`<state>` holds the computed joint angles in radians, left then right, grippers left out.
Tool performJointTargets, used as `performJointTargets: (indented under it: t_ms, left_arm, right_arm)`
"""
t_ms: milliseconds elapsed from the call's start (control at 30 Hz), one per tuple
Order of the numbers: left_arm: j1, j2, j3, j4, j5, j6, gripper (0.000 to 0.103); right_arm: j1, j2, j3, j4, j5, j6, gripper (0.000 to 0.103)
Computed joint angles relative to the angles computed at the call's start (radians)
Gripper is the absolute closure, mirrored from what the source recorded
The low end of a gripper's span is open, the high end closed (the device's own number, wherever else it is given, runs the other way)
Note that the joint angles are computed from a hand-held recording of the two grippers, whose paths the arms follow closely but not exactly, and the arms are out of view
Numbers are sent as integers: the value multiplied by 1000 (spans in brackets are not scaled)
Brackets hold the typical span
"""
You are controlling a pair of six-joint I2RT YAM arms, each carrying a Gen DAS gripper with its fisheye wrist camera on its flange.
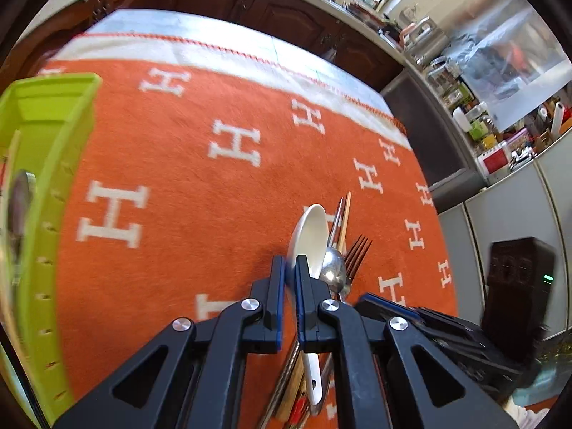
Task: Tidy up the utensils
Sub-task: 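Move the left tool to the white ceramic spoon and close on it, then carry the white ceramic spoon into the green tray and open the left tool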
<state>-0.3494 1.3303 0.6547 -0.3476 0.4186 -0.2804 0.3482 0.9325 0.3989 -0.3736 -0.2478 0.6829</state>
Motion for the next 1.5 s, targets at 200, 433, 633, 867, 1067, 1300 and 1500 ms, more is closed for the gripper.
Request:
performJointTargets:
  t_ms: [200, 433, 633, 867, 1067, 1300, 1500]
  left_arm:
    - [175, -201, 46, -233, -6, 129, 100]
    - [477, -311, 107, -401, -107, 385, 100]
    - [588, -255, 77, -365, -228, 519, 100]
    - [616, -210, 12, -296, -303, 572, 97]
    - [649, -237, 5, -299, -262, 556, 84]
    - [684, -274, 49, -350, -202, 528, 80]
    - [658, -324, 59, -363, -269, 505, 67]
  right_arm:
    - [-12, 62, 4, 61, -17, 20, 85]
    - [30, 102, 26, 88, 12, 27, 85]
    - [51, 161, 42, 139, 39, 46, 85]
    - [67, 198, 51, 168, 45, 65, 100]
    - [106, 167, 81, 128, 66, 75, 101]
    - [199, 148, 194, 73, 80, 93, 101]
    - [322, 243, 353, 67, 85, 81, 101]
